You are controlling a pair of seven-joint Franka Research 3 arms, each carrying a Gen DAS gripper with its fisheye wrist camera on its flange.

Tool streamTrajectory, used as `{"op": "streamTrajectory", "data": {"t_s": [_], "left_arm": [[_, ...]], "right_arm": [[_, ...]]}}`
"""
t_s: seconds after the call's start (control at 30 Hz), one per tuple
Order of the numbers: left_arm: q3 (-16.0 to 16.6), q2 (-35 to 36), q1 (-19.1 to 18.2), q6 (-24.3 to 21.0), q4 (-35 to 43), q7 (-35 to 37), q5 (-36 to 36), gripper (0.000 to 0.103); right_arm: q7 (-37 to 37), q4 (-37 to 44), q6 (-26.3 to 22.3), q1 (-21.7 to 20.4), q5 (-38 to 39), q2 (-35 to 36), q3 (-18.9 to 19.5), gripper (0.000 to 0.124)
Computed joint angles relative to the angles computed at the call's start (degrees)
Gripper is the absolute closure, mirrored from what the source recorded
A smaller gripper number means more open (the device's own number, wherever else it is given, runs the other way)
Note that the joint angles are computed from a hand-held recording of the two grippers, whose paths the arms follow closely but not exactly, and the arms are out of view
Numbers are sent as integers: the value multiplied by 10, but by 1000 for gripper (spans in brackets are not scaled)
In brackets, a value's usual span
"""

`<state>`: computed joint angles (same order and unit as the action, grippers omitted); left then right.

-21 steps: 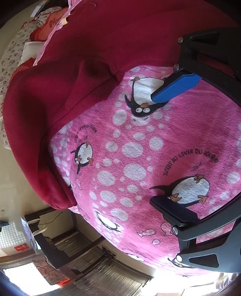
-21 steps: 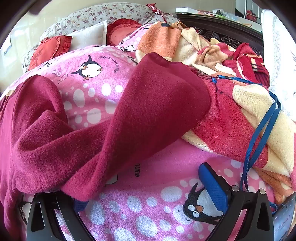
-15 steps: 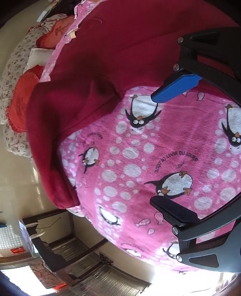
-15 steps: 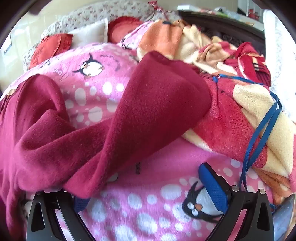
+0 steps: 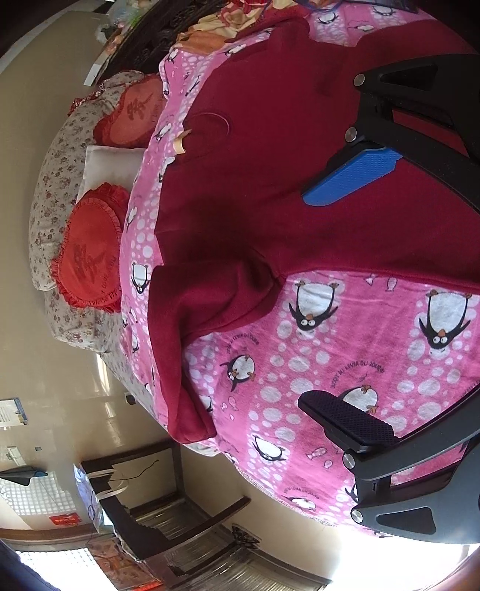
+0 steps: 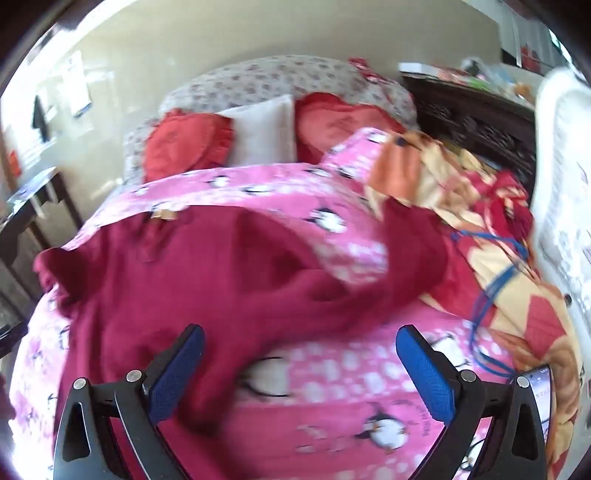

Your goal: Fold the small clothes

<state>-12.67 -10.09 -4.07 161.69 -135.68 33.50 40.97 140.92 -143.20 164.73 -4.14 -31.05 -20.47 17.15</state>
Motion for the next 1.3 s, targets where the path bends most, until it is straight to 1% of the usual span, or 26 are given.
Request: {"op": "streamTrajectory", "data": {"t_s": [0.13, 0.17, 0.2, 0.23, 0.27, 0.37, 0.43, 0.53, 0.67, 0.77, 0.87, 0.9, 0.97, 1.0, 1.03, 1.1, 1.2, 1.23, 1.27, 1.3], "left_arm": [[-7, 2, -6, 0, 9, -4, 3, 2], [-9, 5, -7, -1, 12, -6, 7, 2], [-10, 7, -9, -4, 15, -6, 10, 2], [-12, 9, -11, -5, 18, -6, 14, 2], [-12, 10, -13, -6, 20, -8, 17, 2], [-11, 14, -19, -8, 26, -8, 18, 2], [-10, 16, -21, -5, 28, -12, 19, 2], [-9, 21, -24, -6, 33, -11, 19, 2], [-8, 26, -27, -8, 41, -12, 24, 2], [-4, 32, -28, -5, 45, -12, 19, 2], [-2, 39, -31, -8, 51, -7, 12, 2], [-2, 40, -31, -9, 53, -6, 11, 2], [-1, 44, -32, -8, 56, -5, 15, 2], [-1, 45, -32, -8, 58, -4, 17, 2], [0, 47, -33, -8, 60, -4, 17, 2], [2, 49, -33, -6, 62, -3, 16, 2], [3, 54, -35, -8, 66, -2, 14, 2], [4, 56, -36, -10, 68, 2, 9, 2], [5, 56, -37, -9, 68, 6, 6, 2], [5, 57, -37, -9, 68, 6, 6, 2]], "right_arm": [[12, 41, -13, 2, -46, 34, 27, 21], [1, 38, -7, 14, -47, 33, 14, 21], [-2, 47, -12, 23, -50, 42, 13, 21], [-22, 47, -12, 40, -38, 44, -2, 21], [-28, 53, -18, 50, -34, 49, -6, 21], [-18, 72, -31, 65, -49, 61, -7, 21], [2, 87, -47, 73, -70, 69, -4, 21], [18, 106, -62, 95, -81, 82, -15, 21], [14, 120, -54, 128, -51, 94, -38, 21], [12, 140, -74, 147, -28, 107, -43, 21], [11, 160, -95, 164, -26, 121, -47, 21], [-1, 166, -101, 173, -12, 125, -52, 21], [-35, 174, -108, 191, 41, 129, -65, 21], [-60, 176, -107, 201, 82, 128, -73, 21], [-96, 175, -96, 211, 134, 125, -84, 21], [-130, 173, -82, 218, 178, 118, -89, 21], [-106, 185, -98, 200, 145, 112, -72, 21], [-107, 190, -106, 199, 145, 112, -71, 21], [-120, 198, -119, 204, 163, 113, -74, 21], [-149, 204, -133, 214, 209, 114, -84, 21]]}}
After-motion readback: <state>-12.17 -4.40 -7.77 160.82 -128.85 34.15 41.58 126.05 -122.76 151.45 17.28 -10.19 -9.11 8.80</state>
